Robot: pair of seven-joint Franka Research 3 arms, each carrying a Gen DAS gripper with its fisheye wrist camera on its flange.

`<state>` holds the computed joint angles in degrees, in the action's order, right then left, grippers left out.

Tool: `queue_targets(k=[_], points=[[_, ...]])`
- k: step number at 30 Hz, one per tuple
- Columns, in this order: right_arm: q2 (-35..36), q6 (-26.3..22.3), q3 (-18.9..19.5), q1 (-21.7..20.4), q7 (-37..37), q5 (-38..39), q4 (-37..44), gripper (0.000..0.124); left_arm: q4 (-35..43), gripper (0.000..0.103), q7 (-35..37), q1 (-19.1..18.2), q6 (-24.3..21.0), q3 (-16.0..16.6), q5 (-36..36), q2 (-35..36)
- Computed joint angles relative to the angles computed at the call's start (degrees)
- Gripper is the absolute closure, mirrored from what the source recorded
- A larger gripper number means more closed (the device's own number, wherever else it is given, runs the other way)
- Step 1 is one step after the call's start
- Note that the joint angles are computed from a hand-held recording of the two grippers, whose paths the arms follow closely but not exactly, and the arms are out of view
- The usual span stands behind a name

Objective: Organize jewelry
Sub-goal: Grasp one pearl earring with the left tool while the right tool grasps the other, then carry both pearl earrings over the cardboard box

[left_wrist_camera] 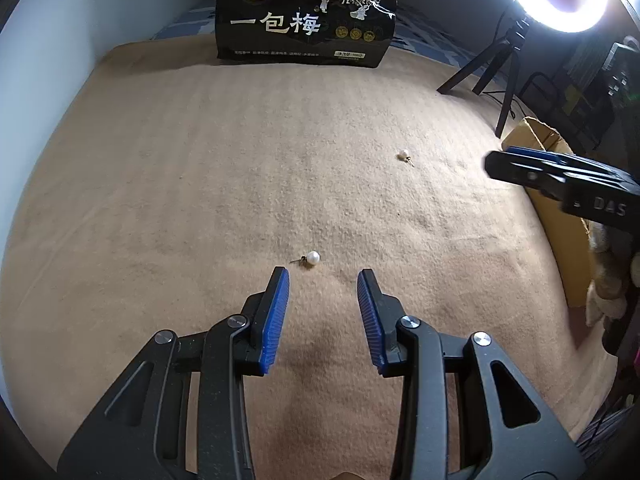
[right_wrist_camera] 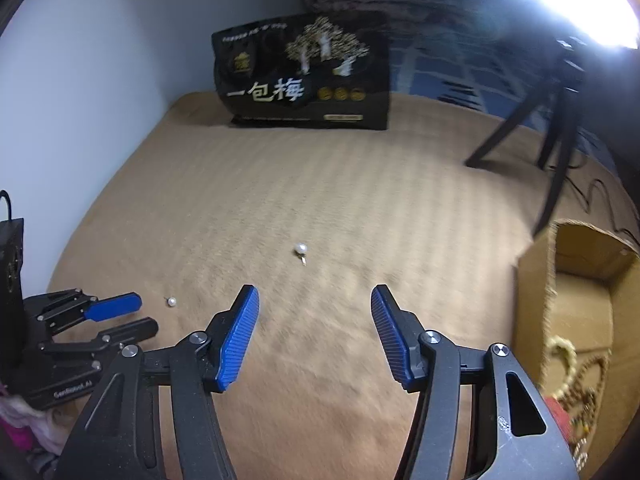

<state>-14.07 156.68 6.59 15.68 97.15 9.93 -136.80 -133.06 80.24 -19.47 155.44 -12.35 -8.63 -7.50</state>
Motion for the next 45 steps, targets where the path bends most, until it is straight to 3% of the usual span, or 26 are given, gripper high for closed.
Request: queue_targets(k=[7,10,19,22,29,33,45], points=[[7.0,-0.3,0.0,1.1,-1.2,-0.4,5.2,0.074,0.7,0.067,1.4,0.2,1.2,0.0,-1.5,2.1],[9.4,-0.2,-0.2,1.5,-1.3,-1.3,6.9,0.078,1.1,0.074,1.4,0.6,1.7,-0.3,-1.0,3.0],[13.4,1.1,-0.9,2.3,-2.1,-1.5,9.2,0.08,1.5,0.074,0.6,1.5,3.6,-1.1,1.1,4.8],[14.4,1.2,-1.1,2.6,-1.2,-3.5,9.8,0.083,1.7,0.079,0.5,1.7,3.9,-1.2,1.3,5.3],[15.5,1.1,-1.6,3.0,2.7,-8.5,10.5,0.097,1.5,0.085,0.1,1.9,4.4,-1.4,2.1,5.5],[15.6,0.8,-1.7,3.2,4.3,-11.3,10.7,0.115,1.5,0.087,-0.4,2.1,4.7,-1.5,2.5,5.7],[12.6,1.4,-1.5,2.7,3.5,-9.5,8.8,0.117,1.5,0.087,-1.1,1.7,4.2,-1.7,3.5,4.9]])
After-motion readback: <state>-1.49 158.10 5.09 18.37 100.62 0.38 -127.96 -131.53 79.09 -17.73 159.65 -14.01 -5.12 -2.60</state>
